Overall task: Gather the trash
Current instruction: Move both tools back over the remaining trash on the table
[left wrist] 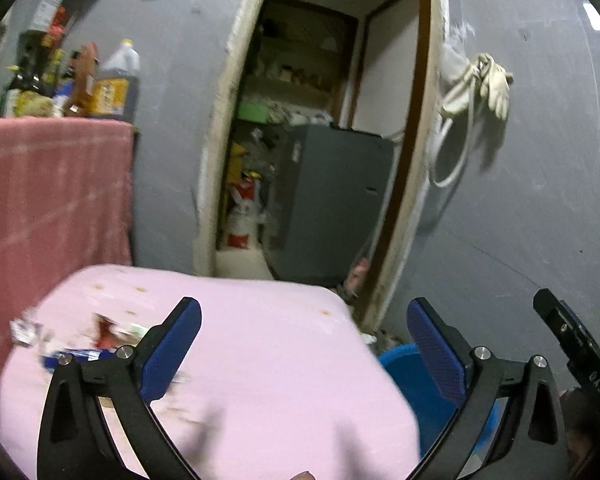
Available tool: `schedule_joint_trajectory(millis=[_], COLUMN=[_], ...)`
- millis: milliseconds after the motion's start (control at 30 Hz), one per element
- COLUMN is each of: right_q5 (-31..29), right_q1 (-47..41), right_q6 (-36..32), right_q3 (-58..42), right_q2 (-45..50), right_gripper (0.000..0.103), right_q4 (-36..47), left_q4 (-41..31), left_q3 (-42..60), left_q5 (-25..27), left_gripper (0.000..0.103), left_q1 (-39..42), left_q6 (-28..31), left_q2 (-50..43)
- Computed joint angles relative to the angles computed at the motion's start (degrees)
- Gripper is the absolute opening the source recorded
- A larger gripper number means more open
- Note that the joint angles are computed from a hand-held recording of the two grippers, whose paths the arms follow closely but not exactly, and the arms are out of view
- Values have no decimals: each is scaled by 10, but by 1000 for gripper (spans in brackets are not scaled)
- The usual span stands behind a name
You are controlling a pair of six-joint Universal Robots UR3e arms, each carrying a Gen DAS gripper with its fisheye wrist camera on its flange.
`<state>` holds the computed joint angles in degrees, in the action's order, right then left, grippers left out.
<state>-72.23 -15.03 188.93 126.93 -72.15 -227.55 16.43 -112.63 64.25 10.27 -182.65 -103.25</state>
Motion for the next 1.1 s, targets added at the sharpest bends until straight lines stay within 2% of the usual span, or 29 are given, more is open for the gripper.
schedule_joint_trajectory(millis=[167,300,667,867,1100], right_q5=[-15,-28,-39,-36,-35], right_q1=[49,92,189,225,263], right_q6=[1,-5,-13,-25,-43], right_q3=[-35,-76,-187,-250,-347], right_q2=[15,36,103,138,184], right_gripper=[103,103,103,103,103], right_q4=[-7,4,82,145,249], left_q4=[35,72,125,151,119], left_q3=[-62,-117,-233,-275,-254], left_q5=[-24,-21,-70,-94,-104], left_gripper=[101,101,101,101,101], left_q1=[66,112,262,331,370], left_q6=[14,33,85,124,173], left_q2=[50,84,128,111,64])
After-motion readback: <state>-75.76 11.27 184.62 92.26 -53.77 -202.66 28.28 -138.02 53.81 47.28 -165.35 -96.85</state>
